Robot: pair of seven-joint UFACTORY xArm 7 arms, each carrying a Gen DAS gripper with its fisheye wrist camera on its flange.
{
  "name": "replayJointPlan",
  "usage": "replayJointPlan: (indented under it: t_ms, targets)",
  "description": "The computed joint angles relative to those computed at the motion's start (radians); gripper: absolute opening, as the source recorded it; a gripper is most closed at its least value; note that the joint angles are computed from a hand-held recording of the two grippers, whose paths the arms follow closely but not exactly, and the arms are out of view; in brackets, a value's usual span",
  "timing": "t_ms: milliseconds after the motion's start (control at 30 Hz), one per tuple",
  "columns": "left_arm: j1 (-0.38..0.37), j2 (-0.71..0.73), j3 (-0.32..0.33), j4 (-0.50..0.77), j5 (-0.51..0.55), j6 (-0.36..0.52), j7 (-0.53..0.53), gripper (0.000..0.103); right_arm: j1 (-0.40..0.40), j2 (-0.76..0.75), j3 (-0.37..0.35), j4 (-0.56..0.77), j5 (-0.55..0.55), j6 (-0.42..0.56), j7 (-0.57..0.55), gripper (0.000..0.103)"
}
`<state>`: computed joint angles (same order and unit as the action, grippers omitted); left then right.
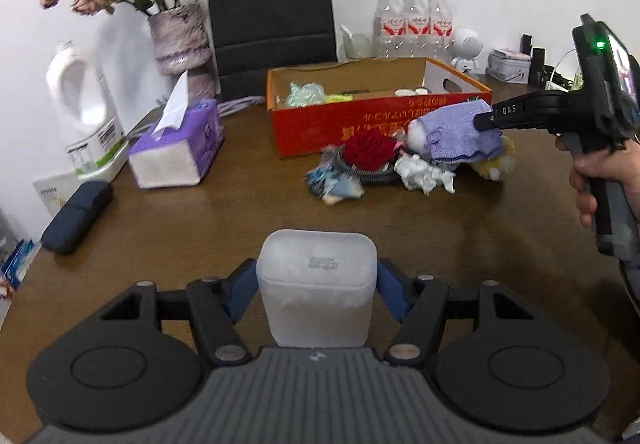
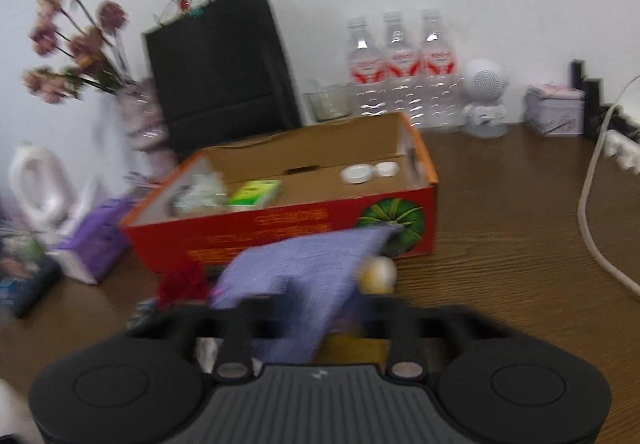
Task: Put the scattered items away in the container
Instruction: 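Grasp the white plastic container with the left tool while the right tool pinches the purple cloth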
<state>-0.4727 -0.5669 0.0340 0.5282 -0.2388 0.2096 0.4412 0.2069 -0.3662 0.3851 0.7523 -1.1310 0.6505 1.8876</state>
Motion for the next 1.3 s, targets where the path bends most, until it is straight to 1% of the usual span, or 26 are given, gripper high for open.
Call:
replayJointPlan:
  t_ms: [67, 133, 167, 267, 333, 400, 467, 500, 533, 567, 633, 667, 700, 733, 800, 867, 900, 933, 1000, 1033, 1067, 1100, 1167, 1200, 1233, 1300]
  targets:
    - [-0.061, 0.081, 0.021, 0.037, -0.027, -0.057, 0.024, 0.066, 0.01, -0.041, 0.021, -0.013, -0.035, -0.009, 0.022, 0.006]
    - [-0.108, 0.16, 0.027, 0.08, -0.05, -0.106, 0.041, 0.066, 0.037, -0.104, 0.051, -0.029, -0.029, 0.014, -0.015, 0.005]
    - [-0.115, 0.195, 0.017, 0.104, -0.052, -0.121, 0.04, 0.066, 0.06, -0.149, 0.055, -0.048, 0.004, 0.013, -0.041, 0.005]
    - [-0.188, 0.284, 0.05, 0.169, -0.104, -0.15, 0.092, 0.066, 0.155, -0.283, 0.028, -0.135, 0.173, -0.024, -0.148, 0.005]
    - [-0.155, 0.342, -0.001, 0.215, -0.095, -0.152, 0.076, 0.067, 0.238, -0.323, 0.003, -0.187, 0.319, -0.008, -0.237, 0.005]
    - [-0.106, 0.398, -0.063, 0.268, -0.051, -0.141, 0.061, 0.068, 0.282, -0.346, 0.0, -0.234, 0.435, 0.015, -0.261, 0.005]
    - [-0.06, 0.442, -0.121, 0.309, -0.001, -0.132, 0.036, 0.068, 0.299, -0.369, 0.011, -0.279, 0.53, 0.034, -0.252, 0.005]
    - [-0.034, 0.444, -0.148, 0.308, 0.035, -0.136, 0.016, 0.068, 0.294, -0.383, 0.022, -0.298, 0.562, 0.037, -0.241, 0.004]
    - [-0.03, 0.43, -0.156, 0.298, 0.036, -0.131, 0.023, 0.068, 0.275, -0.4, 0.044, -0.309, 0.572, 0.037, -0.225, 0.009]
    - [-0.046, 0.403, -0.143, 0.279, -0.005, -0.118, 0.052, 0.068, 0.258, -0.406, 0.066, -0.3, 0.588, 0.064, -0.223, 0.014]
    - [-0.153, 0.315, -0.052, 0.192, -0.181, -0.139, 0.151, 0.068, 0.222, -0.413, 0.122, -0.261, 0.605, 0.144, -0.243, 0.033]
    - [-0.2, 0.27, -0.014, 0.137, -0.243, -0.17, 0.172, 0.069, 0.208, -0.433, 0.139, -0.262, 0.604, 0.14, -0.252, 0.038]
    - [-0.241, 0.229, 0.017, 0.079, -0.284, -0.218, 0.171, 0.07, 0.198, -0.456, 0.148, -0.273, 0.603, 0.114, -0.255, 0.05]
    - [-0.252, 0.19, 0.02, 0.019, -0.294, -0.265, 0.147, 0.07, 0.183, -0.465, 0.158, -0.277, 0.603, 0.088, -0.261, 0.059]
    - [-0.21, 0.132, -0.029, -0.067, -0.272, -0.316, 0.107, 0.076, 0.141, -0.431, 0.182, -0.262, 0.602, 0.054, -0.286, 0.062]
    - [-0.234, 0.107, -0.008, -0.112, -0.241, -0.369, 0.107, 0.081, 0.105, -0.372, 0.19, -0.24, 0.602, 0.028, -0.32, 0.062]
    - [-0.221, 0.104, -0.012, -0.115, -0.22, -0.369, 0.107, 0.082, 0.086, -0.342, 0.2, -0.223, 0.598, 0.025, -0.33, 0.062]
    - [-0.187, 0.102, -0.037, -0.112, -0.205, -0.365, 0.098, 0.082, 0.051, -0.293, 0.22, -0.194, 0.578, 0.025, -0.335, 0.062]
    - [-0.179, 0.098, -0.028, -0.096, -0.174, -0.338, 0.087, 0.085, 0.012, -0.217, 0.26, -0.134, 0.538, 0.091, -0.347, 0.062]
    - [-0.168, 0.101, -0.029, -0.08, -0.158, -0.303, 0.079, 0.084, 0.007, -0.185, 0.275, -0.111, 0.515, 0.124, -0.348, 0.062]
    - [-0.155, 0.106, -0.034, -0.071, -0.144, -0.279, 0.065, 0.077, 0.011, -0.174, 0.279, -0.105, 0.492, 0.141, -0.339, 0.062]
    - [-0.164, 0.11, -0.023, -0.07, -0.135, -0.275, 0.056, 0.069, 0.021, -0.174, 0.276, -0.11, 0.475, 0.143, -0.32, 0.06]
    - [-0.181, 0.112, -0.017, -0.097, -0.128, -0.329, 0.02, 0.068, 0.05, -0.178, 0.26, -0.122, 0.442, 0.138, -0.308, 0.05]
    - [-0.2, 0.111, -0.004, -0.111, -0.122, -0.358, 0.008, 0.068, 0.058, -0.17, 0.252, -0.121, 0.424, 0.128, -0.308, 0.029]
    - [-0.212, 0.105, 0.002, -0.124, -0.116, -0.374, -0.008, 0.068, 0.066, -0.154, 0.247, -0.109, 0.41, 0.132, -0.321, 0.002]
    - [-0.246, 0.082, 0.032, -0.141, -0.103, -0.376, -0.039, 0.068, 0.076, -0.097, 0.265, -0.055, 0.383, 0.209, -0.345, 0.002]
